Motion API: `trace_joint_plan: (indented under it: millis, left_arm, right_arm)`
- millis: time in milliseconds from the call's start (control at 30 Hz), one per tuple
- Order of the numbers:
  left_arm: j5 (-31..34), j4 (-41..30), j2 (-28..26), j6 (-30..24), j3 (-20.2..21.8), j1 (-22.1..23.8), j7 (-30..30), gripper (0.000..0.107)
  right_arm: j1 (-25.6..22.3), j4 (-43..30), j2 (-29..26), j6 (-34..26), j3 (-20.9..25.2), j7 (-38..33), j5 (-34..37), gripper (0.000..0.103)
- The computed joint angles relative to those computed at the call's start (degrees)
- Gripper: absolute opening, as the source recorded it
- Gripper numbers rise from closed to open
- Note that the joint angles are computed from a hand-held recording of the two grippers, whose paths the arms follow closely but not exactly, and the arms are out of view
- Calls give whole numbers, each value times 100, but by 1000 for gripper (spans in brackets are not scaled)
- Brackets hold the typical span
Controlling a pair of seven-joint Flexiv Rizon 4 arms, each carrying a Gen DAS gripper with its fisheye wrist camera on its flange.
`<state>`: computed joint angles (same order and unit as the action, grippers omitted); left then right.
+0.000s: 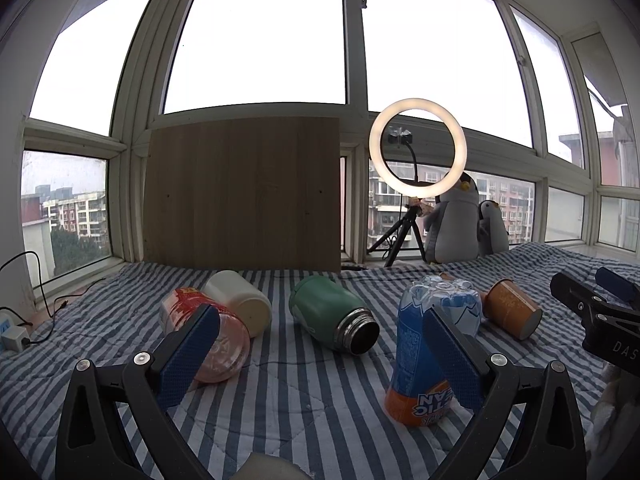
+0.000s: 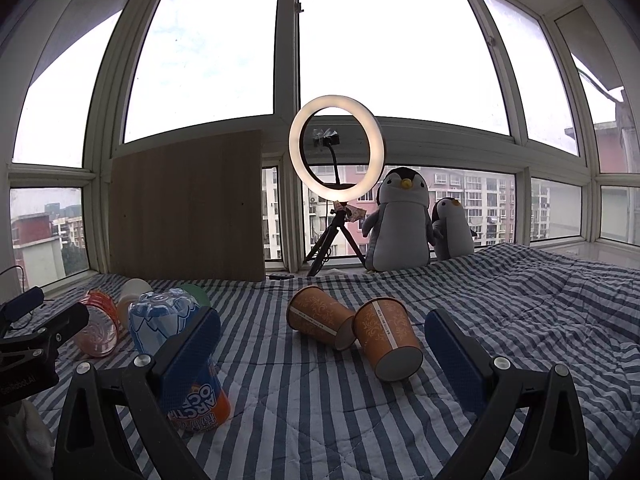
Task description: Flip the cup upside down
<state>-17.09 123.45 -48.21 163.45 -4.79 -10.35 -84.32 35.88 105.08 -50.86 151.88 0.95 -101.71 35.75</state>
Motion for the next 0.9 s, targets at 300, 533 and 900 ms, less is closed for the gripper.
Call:
trace_joint_plan:
  millis: [300,533,900]
  left_arm:
    - [-8,19,22,-12,4,-6,0,103]
    - [-4,16,16,-12,6,-5,-5,103]
    - [-21,16,23,-22,5,-21,5,103]
  right_arm:
    - [3,-6,13,-23,-2,-6,16,101]
    - [-2,-6,7,-6,3,0,8,101]
    - [-13,-5,-13,38,13,24,0,101]
